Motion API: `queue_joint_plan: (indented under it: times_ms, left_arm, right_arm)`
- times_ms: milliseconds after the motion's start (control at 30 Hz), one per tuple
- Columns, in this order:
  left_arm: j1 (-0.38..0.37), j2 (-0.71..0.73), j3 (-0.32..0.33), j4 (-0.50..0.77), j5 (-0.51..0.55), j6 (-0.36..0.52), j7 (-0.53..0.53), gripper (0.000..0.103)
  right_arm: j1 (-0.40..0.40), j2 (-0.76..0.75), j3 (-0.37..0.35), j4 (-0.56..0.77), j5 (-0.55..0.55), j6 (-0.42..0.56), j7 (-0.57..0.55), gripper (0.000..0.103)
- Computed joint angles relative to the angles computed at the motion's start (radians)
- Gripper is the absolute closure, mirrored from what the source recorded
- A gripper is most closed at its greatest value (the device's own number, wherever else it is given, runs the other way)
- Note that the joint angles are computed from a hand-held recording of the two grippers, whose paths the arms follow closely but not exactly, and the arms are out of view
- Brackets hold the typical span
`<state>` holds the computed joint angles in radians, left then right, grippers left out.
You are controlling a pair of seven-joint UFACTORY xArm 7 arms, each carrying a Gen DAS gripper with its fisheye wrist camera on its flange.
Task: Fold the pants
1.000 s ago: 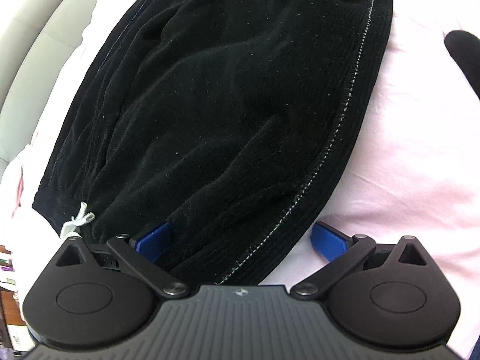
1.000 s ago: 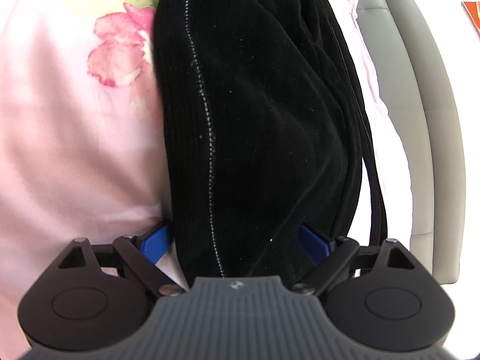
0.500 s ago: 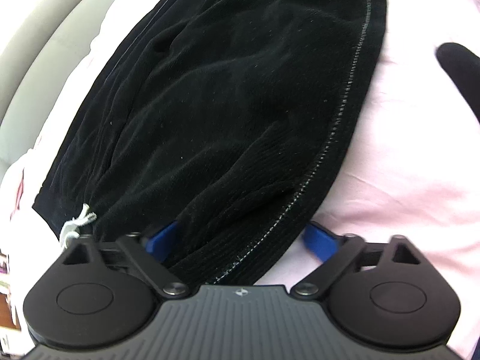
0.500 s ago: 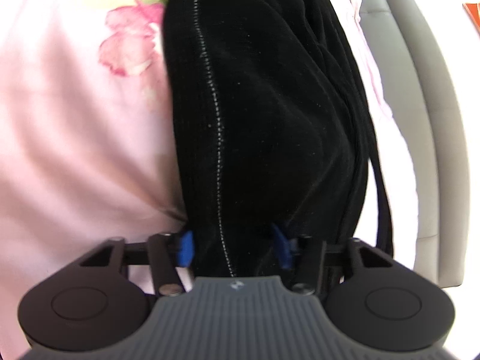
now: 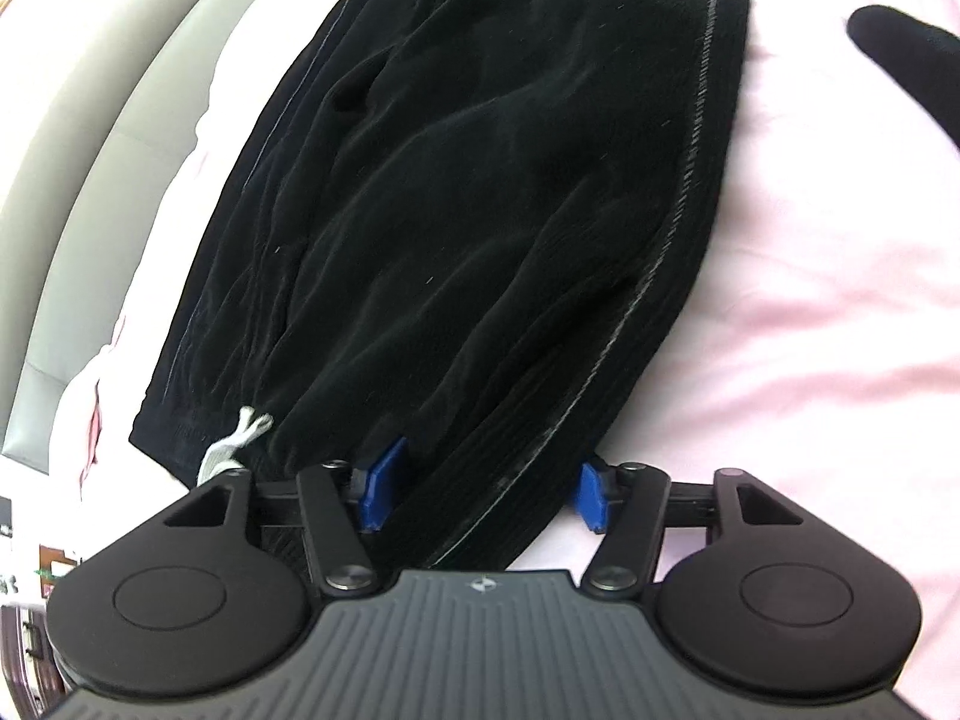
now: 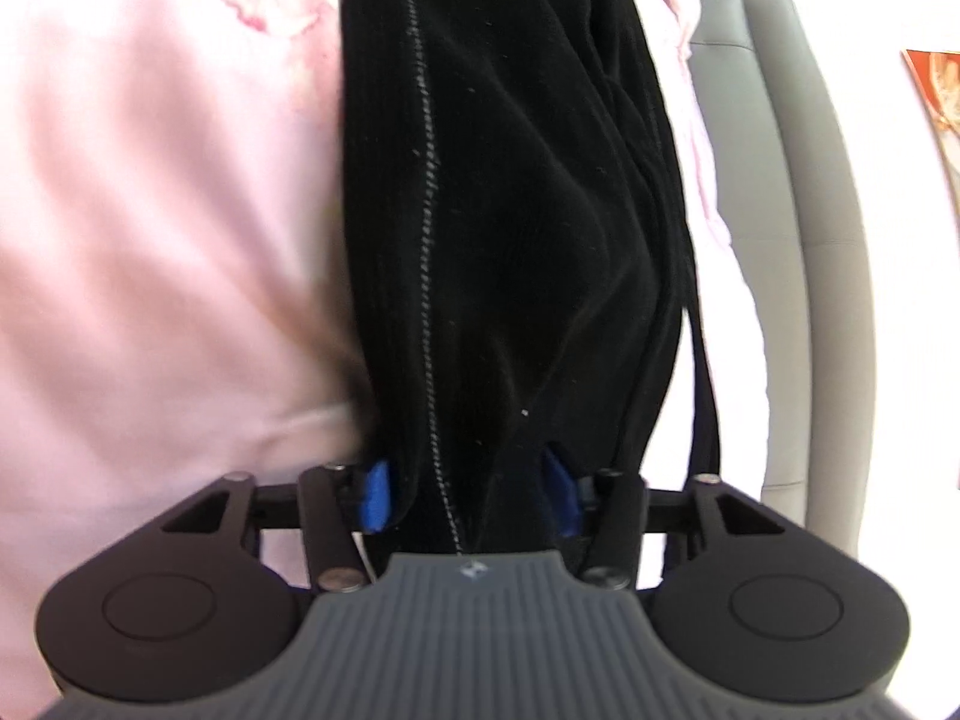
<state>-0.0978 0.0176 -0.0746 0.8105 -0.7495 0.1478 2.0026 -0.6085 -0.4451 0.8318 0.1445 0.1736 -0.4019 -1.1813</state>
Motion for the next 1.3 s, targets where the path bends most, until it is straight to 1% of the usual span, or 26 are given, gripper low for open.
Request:
queue_joint_plan:
  times_ms: [67, 100, 133, 167, 200, 233, 300, 333, 467, 567, 633, 700, 733, 767, 867, 900, 933, 967, 1000, 1033, 1067, 1100, 1133, 1200, 1233, 1300]
  left_arm:
    - [0.005, 0.008, 0.006, 0.013, 0.034, 0.007, -0.041, 0.034]
    - [0.008, 0.014, 0.008, 0.021, 0.063, 0.017, -0.074, 0.038]
    - [0.012, 0.015, 0.01, 0.027, 0.097, 0.034, -0.107, 0.047]
    - [0.015, 0.012, 0.007, 0.029, 0.105, 0.043, -0.109, 0.056]
    - [0.019, 0.007, 0.007, 0.033, 0.11, 0.059, -0.102, 0.061]
    - [0.022, -0.001, 0.008, 0.033, 0.105, 0.074, -0.085, 0.067]
    - [0.026, -0.013, 0.02, 0.045, 0.137, 0.118, -0.106, 0.072]
    - [0.029, -0.019, 0.027, 0.057, 0.163, 0.145, -0.133, 0.079]
    - [0.034, -0.054, 0.049, 0.095, 0.213, 0.226, -0.188, 0.084]
    - [0.026, -0.098, 0.068, 0.108, 0.207, 0.267, -0.186, 0.086]
    - [0.018, -0.132, 0.084, 0.107, 0.201, 0.283, -0.181, 0.087]
    - [0.015, -0.166, 0.105, 0.111, 0.204, 0.32, -0.196, 0.087]
    - [0.013, -0.183, 0.115, 0.109, 0.203, 0.334, -0.203, 0.09]
    - [0.012, -0.201, 0.126, 0.104, 0.201, 0.346, -0.205, 0.102]
    - [-0.001, -0.236, 0.16, 0.095, 0.171, 0.34, -0.201, 0.103]
    - [-0.006, -0.232, 0.168, 0.095, 0.157, 0.322, -0.2, 0.103]
    - [0.001, -0.208, 0.165, 0.112, 0.18, 0.321, -0.231, 0.103]
    - [0.012, -0.19, 0.158, 0.124, 0.223, 0.337, -0.266, 0.103]
    - [0.018, -0.184, 0.151, 0.117, 0.257, 0.336, -0.276, 0.103]
    - [0.019, -0.187, 0.147, 0.099, 0.274, 0.324, -0.267, 0.103]
    - [0.019, -0.193, 0.149, 0.084, 0.28, 0.324, -0.258, 0.096]
    - [0.02, -0.198, 0.154, 0.079, 0.287, 0.341, -0.254, 0.09]
    - [0.015, -0.204, 0.163, 0.067, 0.271, 0.354, -0.223, 0.084]
    - [-0.003, -0.21, 0.174, 0.024, 0.232, 0.321, -0.143, 0.074]
    - [-0.004, -0.203, 0.173, 0.01, 0.236, 0.305, -0.126, 0.068]
    - [-0.005, -0.185, 0.164, -0.015, 0.255, 0.272, -0.102, 0.065]
  right_arm:
    - [-0.053, 0.0, 0.067, 0.012, 0.031, -0.001, 0.008, 0.054]
    - [-0.065, -0.003, 0.081, 0.023, 0.035, 0.018, 0.018, 0.062]
    - [-0.074, -0.009, 0.089, 0.035, 0.028, 0.047, 0.03, 0.073]
    - [-0.098, 0.003, 0.094, 0.057, 0.008, 0.063, 0.026, 0.078]
    - [-0.096, -0.005, 0.093, 0.056, -0.005, 0.065, 0.035, 0.082]
    - [-0.086, -0.016, 0.084, 0.056, -0.015, 0.075, 0.049, 0.082]
    - [-0.031, -0.048, 0.026, 0.053, -0.032, 0.112, 0.085, 0.084]
    - [-0.004, -0.067, -0.002, 0.054, -0.037, 0.133, 0.106, 0.085]
    - [0.067, -0.142, -0.076, 0.086, -0.056, 0.222, 0.172, 0.088]
    - [0.138, -0.218, -0.147, 0.085, -0.084, 0.281, 0.194, 0.093]
    - [0.187, -0.277, -0.193, 0.095, -0.091, 0.35, 0.221, 0.099]
    - [0.236, -0.333, -0.249, 0.107, -0.102, 0.423, 0.234, 0.099]
    - [0.26, -0.366, -0.276, 0.111, -0.107, 0.463, 0.241, 0.101]
    - [0.28, -0.392, -0.307, 0.117, -0.113, 0.498, 0.244, 0.103]
    - [0.313, -0.468, -0.348, 0.111, -0.13, 0.567, 0.283, 0.103]
    - [0.306, -0.467, -0.343, 0.108, -0.145, 0.551, 0.296, 0.103]
    - [0.299, -0.468, -0.332, 0.104, -0.164, 0.556, 0.307, 0.099]
    - [0.304, -0.464, -0.335, 0.105, -0.179, 0.602, 0.31, 0.094]
    - [0.321, -0.461, -0.341, 0.099, -0.201, 0.637, 0.299, 0.09]
    - [0.334, -0.471, -0.335, 0.075, -0.226, 0.641, 0.293, 0.087]
    - [0.349, -0.481, -0.329, 0.061, -0.243, 0.67, 0.298, 0.082]
    - [0.381, -0.493, -0.342, 0.045, -0.252, 0.694, 0.297, 0.071]
    - [0.412, -0.508, -0.353, 0.019, -0.26, 0.692, 0.3, 0.056]
    - [0.444, -0.524, -0.352, -0.027, -0.284, 0.659, 0.32, 0.038]
    - [0.459, -0.522, -0.352, -0.041, -0.293, 0.652, 0.333, 0.037]
    - [0.459, -0.503, -0.33, -0.062, -0.319, 0.621, 0.37, 0.037]
